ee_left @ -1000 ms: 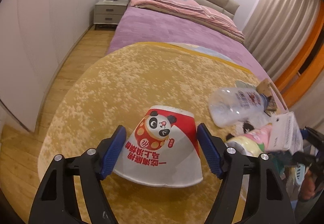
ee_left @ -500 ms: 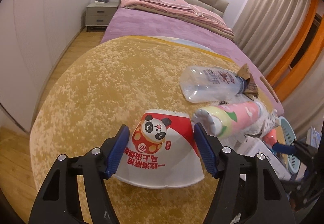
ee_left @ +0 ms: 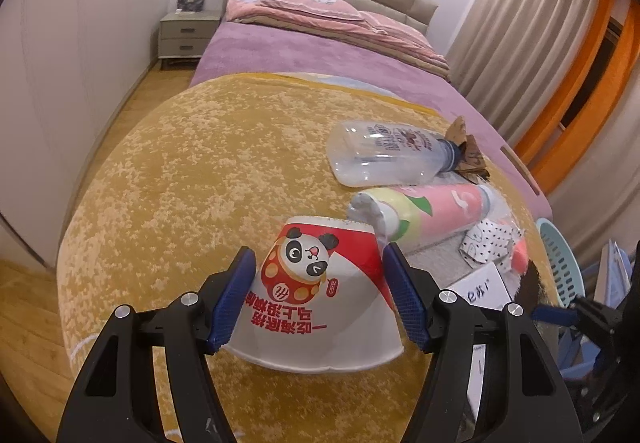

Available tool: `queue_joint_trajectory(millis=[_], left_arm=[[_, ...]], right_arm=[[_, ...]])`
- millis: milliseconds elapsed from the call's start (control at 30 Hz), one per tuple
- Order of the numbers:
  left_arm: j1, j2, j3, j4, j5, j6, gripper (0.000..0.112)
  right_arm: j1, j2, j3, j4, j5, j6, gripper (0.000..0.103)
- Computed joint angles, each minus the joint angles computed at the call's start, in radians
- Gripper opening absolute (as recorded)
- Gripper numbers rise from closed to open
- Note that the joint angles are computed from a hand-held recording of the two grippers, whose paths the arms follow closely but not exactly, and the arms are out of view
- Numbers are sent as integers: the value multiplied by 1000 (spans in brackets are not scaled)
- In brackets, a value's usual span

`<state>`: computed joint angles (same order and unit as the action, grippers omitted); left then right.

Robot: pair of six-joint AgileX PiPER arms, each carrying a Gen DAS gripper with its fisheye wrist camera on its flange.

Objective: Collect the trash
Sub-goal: 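Grasp the white milk carton with the right gripper while the left holds the panda cup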

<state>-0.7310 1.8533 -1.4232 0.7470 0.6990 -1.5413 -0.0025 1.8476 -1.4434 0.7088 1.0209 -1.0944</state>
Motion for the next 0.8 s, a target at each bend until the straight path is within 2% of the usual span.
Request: queue_joint_trajectory(millis=[133, 200, 300, 333, 400, 467, 600, 667, 700, 800], left_arm=[[-11, -4, 8, 20, -1, -28, 64], [-12, -4, 9, 23, -2, -36, 64], [-18, -7, 12, 27, 2, -46, 64], [-20, -9, 15, 29, 4, -50, 64], [-20, -20, 30, 40, 4, -66, 64], [-19, -31, 45, 51, 2, -85, 64], [-19, -56, 78, 70, 5, -117, 64], [-18, -66, 90, 77, 5, -127, 64], [-17, -72, 96, 80, 4, -130, 64], [-17, -79, 98, 87, 5, -134, 64]], right_arm=[[19, -6, -15, 15, 17, 51, 83], [45, -16, 10, -1, -7, 93, 83], [138, -67, 86, -60, -147, 174, 83], [192, -79, 108, -133, -224, 254, 83], [262, -88, 141, -263, -319, 381, 83], [308, -81, 152, -365, -370, 496, 83], [364, -81, 186, -489, -460, 618, 83], [365, -75, 186, -501, -462, 624, 76], [363, -66, 176, -503, -451, 625, 68], [327, -64, 162, -425, -417, 557, 68]])
